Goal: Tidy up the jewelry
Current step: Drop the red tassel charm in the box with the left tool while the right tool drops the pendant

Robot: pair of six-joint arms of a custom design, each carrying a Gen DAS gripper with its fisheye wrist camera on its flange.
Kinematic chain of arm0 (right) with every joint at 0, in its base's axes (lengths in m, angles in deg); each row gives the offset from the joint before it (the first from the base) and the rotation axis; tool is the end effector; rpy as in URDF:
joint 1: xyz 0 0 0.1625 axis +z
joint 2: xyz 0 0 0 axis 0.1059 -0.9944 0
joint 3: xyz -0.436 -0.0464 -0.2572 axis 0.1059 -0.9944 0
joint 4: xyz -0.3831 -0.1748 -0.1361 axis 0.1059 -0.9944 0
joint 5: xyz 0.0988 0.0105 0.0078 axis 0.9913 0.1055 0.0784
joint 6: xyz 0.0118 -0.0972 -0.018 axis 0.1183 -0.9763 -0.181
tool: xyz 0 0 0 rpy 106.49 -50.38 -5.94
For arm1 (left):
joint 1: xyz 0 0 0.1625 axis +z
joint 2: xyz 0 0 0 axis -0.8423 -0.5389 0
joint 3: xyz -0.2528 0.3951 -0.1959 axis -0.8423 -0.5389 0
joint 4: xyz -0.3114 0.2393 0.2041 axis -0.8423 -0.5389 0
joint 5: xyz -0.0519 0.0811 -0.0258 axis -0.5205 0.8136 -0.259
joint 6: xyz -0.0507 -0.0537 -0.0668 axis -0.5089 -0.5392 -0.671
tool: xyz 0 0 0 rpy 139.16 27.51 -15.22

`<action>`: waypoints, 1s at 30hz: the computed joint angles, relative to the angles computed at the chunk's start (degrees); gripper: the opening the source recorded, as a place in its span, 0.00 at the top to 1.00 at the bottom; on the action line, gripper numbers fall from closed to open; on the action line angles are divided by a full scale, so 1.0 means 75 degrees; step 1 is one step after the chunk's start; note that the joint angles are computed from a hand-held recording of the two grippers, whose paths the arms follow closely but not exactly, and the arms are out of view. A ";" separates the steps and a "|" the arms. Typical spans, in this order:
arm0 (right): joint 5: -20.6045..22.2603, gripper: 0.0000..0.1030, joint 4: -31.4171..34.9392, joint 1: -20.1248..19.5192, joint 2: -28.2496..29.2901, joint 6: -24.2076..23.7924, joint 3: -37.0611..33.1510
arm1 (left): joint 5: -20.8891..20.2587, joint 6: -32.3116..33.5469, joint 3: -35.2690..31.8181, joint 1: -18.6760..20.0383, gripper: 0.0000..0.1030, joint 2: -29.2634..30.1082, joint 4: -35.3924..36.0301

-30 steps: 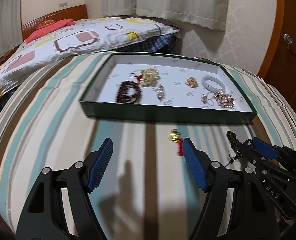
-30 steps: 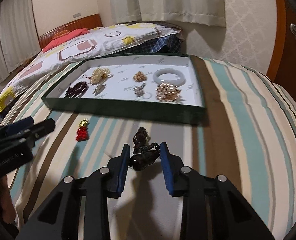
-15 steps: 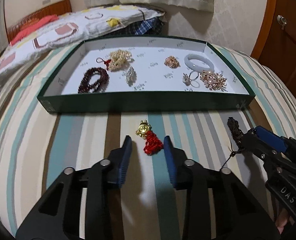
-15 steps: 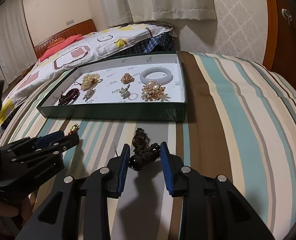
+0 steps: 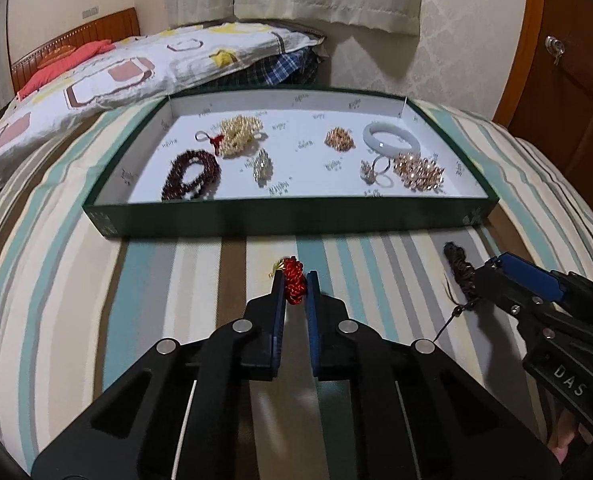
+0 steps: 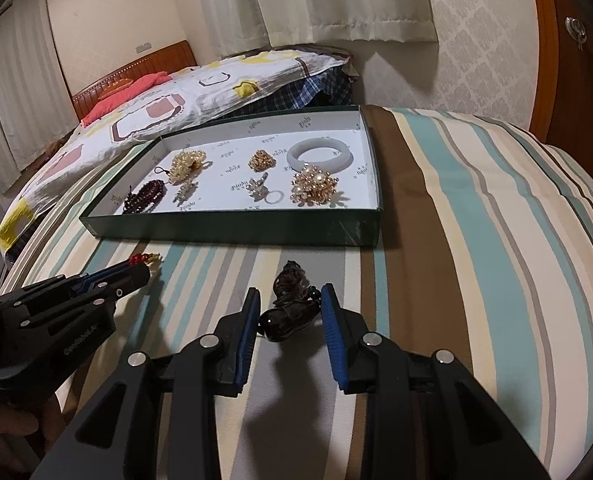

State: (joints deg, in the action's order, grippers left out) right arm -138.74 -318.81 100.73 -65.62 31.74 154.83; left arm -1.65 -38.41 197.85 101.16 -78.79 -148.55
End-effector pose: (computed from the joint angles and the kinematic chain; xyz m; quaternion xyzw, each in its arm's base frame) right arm 0.1872 -0.3722 0.0699 0.0897 -0.8769 0.3765 0.2850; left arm -0.1460 -0.4210 0.1185 0.2606 0.8822 -0.2730 0.2815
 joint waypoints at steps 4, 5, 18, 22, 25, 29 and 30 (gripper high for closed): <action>-0.0005 0.69 -0.0119 0.0126 -0.0056 -0.0066 -0.0007 | 0.0022 0.0015 0.0035 -0.0102 0.90 -0.0216 -0.0082; 0.0010 0.69 -0.0123 0.0155 -0.0083 -0.0062 -0.0008 | 0.0038 0.0026 0.0035 -0.0129 0.90 -0.0263 -0.0095; 0.0066 0.69 0.0042 0.0576 -0.0544 -0.0379 -0.0316 | 0.0144 0.0380 -0.0122 -0.0378 0.90 -0.0812 -0.0377; 0.0147 0.69 0.0176 0.0591 -0.0728 -0.0584 -0.0526 | 0.0098 0.0673 -0.0264 -0.0356 0.90 -0.0860 -0.0533; 0.0205 0.69 0.0255 0.0594 -0.0827 -0.0796 -0.0738 | 0.0104 0.0950 -0.0418 -0.0319 0.90 -0.0827 -0.0672; 0.0266 0.69 0.0352 0.0590 -0.0934 -0.1153 -0.1057 | 0.0070 0.1304 -0.0690 -0.0183 0.90 -0.0775 -0.0798; 0.0307 0.69 0.0395 0.0578 -0.0961 -0.1253 -0.1170 | 0.0075 0.1423 -0.0769 -0.0148 0.90 -0.0744 -0.0856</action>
State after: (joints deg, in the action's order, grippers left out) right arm -136.44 -315.84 105.06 -72.83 22.34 146.05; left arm -1.09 -27.74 192.09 100.05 -84.37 -154.97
